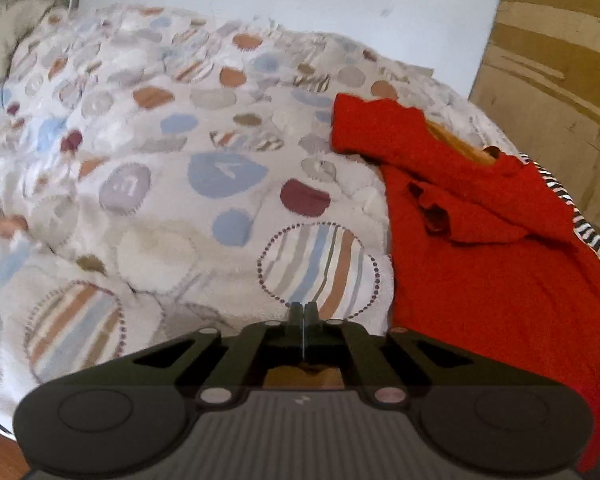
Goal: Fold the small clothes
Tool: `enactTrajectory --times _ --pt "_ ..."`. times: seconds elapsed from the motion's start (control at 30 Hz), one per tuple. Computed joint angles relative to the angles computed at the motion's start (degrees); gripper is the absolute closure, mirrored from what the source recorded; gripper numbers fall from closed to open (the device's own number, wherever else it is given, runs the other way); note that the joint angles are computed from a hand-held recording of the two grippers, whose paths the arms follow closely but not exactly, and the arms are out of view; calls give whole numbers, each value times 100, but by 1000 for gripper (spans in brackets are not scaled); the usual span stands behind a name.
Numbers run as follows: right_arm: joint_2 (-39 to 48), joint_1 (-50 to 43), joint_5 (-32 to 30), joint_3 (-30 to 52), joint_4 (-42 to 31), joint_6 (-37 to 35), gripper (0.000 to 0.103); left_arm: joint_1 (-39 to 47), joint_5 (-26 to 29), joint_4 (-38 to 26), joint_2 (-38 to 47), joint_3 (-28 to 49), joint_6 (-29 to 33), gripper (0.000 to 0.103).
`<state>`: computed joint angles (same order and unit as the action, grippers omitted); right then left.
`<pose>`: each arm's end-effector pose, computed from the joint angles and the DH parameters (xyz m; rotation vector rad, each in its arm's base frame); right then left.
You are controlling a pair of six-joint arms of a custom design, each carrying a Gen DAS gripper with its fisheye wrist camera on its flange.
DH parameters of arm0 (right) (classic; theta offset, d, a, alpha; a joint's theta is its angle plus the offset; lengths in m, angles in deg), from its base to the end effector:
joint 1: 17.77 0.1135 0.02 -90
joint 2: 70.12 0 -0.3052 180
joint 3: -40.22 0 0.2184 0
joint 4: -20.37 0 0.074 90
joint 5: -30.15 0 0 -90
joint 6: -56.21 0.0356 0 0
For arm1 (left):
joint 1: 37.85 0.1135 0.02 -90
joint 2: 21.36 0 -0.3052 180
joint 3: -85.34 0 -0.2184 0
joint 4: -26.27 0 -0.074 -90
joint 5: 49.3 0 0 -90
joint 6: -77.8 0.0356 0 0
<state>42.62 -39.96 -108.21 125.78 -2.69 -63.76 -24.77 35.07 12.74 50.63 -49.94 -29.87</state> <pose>0.3755 -0.1244 0.2201 -0.4880 2.0949 0.5187 0.1966 0.0493 0.2322 -0.6538 2.1840 0.0702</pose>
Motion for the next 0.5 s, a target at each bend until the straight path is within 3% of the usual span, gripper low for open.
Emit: enactTrajectory --times 0.07,0.1,0.13,0.17,0.2,0.23,0.4,0.5 --pt "-147 -9 19 -180 61 -321 71 -132 -125 -78 -223 -41 30 101" --pt "-241 -18 30 -302 115 -467 68 -212 -174 -137 -281 -19 6 90" --pt "-343 -40 -3 -424 131 -654 56 -309 -216 -198 -339 0 -19 75" --pt "-428 -68 -79 -516 80 -883 33 -420 -281 -246 -388 16 -46 64" --pt "-506 -94 -171 -619 51 -1137 19 -628 -471 -300 -402 51 -129 37" --pt "-599 -123 -279 -761 43 -1450 0 -869 -748 -376 -441 88 -200 20" --pt "-1066 -100 -516 -1417 -402 -3772 1 -2132 -2042 -668 -406 323 -87 2" --pt "-1235 54 -416 -1843 -390 -4718 1 -2709 -2528 -741 -299 425 -4 1"
